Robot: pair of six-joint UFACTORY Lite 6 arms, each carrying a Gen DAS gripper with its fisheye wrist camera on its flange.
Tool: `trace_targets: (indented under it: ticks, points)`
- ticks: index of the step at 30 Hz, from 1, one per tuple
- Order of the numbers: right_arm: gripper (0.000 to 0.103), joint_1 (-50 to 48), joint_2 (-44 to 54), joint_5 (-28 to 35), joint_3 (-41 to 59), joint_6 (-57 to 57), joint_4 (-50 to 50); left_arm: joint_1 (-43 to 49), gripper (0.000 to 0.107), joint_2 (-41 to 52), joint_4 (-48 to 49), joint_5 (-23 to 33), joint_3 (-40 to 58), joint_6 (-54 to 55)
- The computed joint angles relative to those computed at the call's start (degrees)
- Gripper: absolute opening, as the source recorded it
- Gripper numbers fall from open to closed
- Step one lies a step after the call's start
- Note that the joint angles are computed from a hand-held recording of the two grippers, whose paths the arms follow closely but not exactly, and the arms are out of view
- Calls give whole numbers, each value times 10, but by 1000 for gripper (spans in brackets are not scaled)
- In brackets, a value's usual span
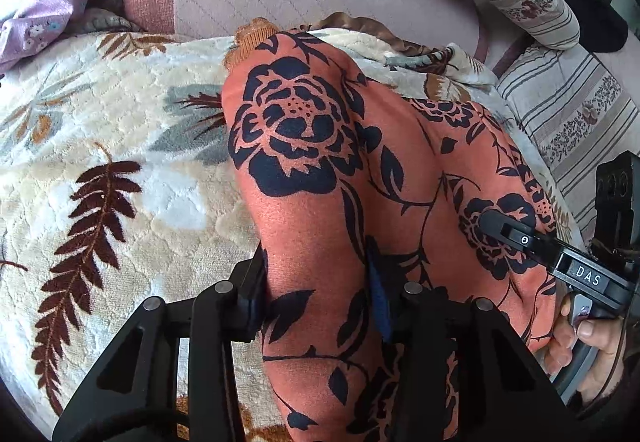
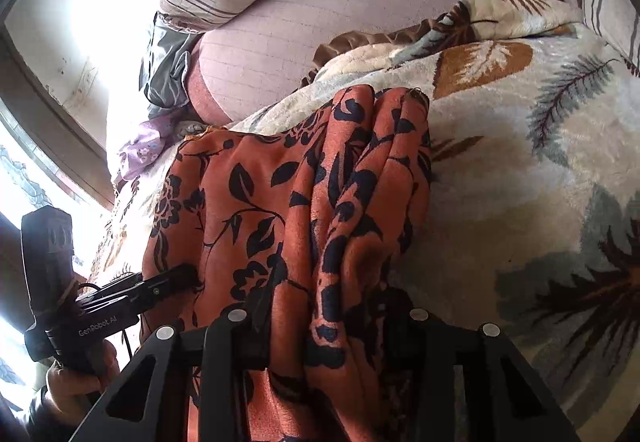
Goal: Fold small clothes
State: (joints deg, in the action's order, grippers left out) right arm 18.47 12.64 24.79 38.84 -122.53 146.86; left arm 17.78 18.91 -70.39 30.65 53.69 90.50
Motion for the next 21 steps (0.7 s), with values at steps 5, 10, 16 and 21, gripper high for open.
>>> trace_targets:
  ticks: [5, 10, 16, 21]
  points:
    - [37, 21, -43, -28, -12, -14, 22, 11, 40, -51, 23, 9, -26, -11]
    - [36, 47, -73, -47, -19, -25, 51, 45, 40, -107, 60, 39, -42, -32]
    - [37, 111, -101, -86, -2, -92, 148, 118, 40, -151, 112, 94, -35, -49]
    - [36, 181, -91, -122, 50, -208, 291, 199, 40, -158, 144, 144, -3, -45]
